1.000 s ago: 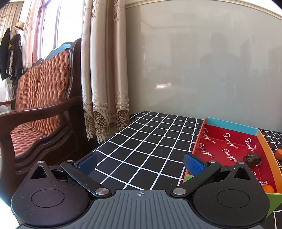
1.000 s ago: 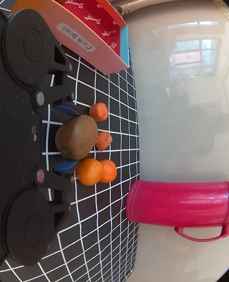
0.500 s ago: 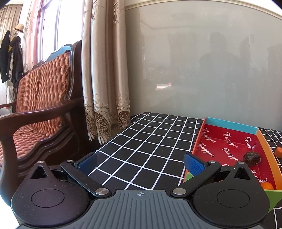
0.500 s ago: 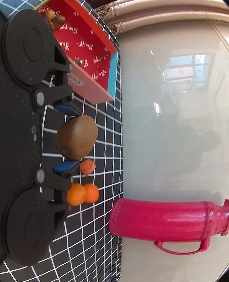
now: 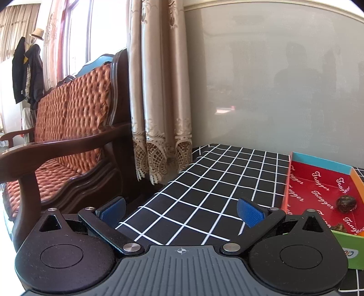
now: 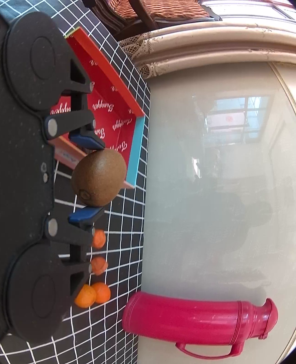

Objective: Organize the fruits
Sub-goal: 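Lift the kiwi with the right gripper and carry it over the box, then open the right gripper to release the kiwi into the box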

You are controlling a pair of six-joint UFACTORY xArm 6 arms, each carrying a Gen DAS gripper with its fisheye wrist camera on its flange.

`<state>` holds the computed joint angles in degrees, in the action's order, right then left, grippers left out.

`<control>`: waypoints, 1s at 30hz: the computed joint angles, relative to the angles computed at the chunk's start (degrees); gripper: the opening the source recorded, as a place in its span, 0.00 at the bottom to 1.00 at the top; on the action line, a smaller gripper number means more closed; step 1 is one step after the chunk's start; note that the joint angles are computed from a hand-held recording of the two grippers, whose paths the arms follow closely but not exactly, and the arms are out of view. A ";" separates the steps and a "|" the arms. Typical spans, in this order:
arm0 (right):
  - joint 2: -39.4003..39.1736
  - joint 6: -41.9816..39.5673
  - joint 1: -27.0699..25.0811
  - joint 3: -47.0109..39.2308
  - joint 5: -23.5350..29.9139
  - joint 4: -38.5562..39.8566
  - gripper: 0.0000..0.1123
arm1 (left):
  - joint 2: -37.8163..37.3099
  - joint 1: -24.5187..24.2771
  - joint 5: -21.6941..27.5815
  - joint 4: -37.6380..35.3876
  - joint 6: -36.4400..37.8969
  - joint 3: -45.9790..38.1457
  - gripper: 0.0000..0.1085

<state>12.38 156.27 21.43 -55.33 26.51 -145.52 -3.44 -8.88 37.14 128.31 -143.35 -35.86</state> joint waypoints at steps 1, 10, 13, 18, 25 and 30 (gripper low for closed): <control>0.20 0.15 0.39 -0.28 0.00 -0.27 0.47 | -0.14 0.30 0.01 0.06 0.03 0.16 0.95; 4.40 -1.86 4.24 -4.74 -1.80 -0.84 0.47 | -0.62 2.88 -0.99 0.55 0.77 0.84 0.95; 6.78 -5.09 4.84 -7.29 -3.37 1.18 0.47 | -0.46 3.38 -1.17 0.68 0.85 0.74 0.95; 7.91 -14.22 5.94 -7.15 -1.60 8.81 0.48 | -0.13 3.76 -1.88 0.91 0.89 0.35 0.95; 3.67 -10.04 5.71 -2.34 2.48 5.63 0.51 | -0.20 3.00 -2.07 1.06 0.83 0.18 0.95; 0.03 -8.32 4.32 2.28 7.03 5.91 0.54 | -0.91 1.44 -2.58 1.88 -0.84 0.21 0.95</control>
<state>12.41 147.95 25.75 -53.05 33.54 -139.61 -4.34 -7.44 34.56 130.20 -144.19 -35.64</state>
